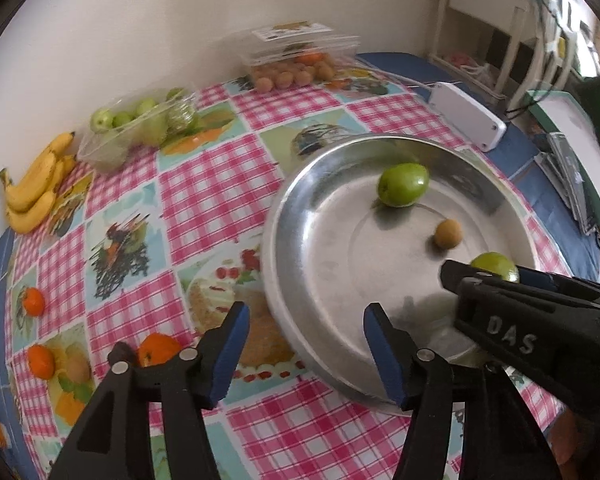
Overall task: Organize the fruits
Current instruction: 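Lower the green mango into the steel bowl and open the right tool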
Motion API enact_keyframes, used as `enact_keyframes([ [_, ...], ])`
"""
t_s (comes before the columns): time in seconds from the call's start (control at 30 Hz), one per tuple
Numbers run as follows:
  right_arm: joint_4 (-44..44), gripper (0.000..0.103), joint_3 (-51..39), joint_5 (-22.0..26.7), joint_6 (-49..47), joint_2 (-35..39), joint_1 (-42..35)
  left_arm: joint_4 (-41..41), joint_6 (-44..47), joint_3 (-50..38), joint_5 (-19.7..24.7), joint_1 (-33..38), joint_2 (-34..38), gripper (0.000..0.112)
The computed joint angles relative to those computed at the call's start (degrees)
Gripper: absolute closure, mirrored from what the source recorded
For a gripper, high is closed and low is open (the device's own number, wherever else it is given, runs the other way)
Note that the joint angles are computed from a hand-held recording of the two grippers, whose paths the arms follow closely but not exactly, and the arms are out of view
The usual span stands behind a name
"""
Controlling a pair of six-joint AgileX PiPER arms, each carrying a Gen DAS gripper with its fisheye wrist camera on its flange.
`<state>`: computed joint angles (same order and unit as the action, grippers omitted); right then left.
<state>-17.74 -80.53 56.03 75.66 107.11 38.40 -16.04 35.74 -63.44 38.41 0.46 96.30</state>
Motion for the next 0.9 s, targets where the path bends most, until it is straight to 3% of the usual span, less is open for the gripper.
enact_keyframes([
  [0.3,0.1,0.048,0.1,0.5,0.3,-0.2,0.2,4.6,-10.5,-6.4,6.6,4.6,3.6,0.046],
  [0.57,-1.0,0.041,-0.6,0.0,-0.6,-0.1,0.8,5.5,-15.5,-8.8,8.3,8.6,5.4,0.028],
  [0.73,-1.2,0.026,-0.6,-0.5,-0.8,0.0,0.7,6.8,-18.2,-9.2,7.5,9.9,5.5,0.011],
  [0.87,-1.6,0.022,-0.9,-0.4,-0.9,0.2,0.9,7.0,-18.8,-9.4,7.3,10.6,5.6,0.009],
  [0.9,-1.5,0.015,-1.0,-0.3,-0.9,0.3,0.9,6.9,-18.8,-9.6,7.5,10.7,5.8,0.009],
])
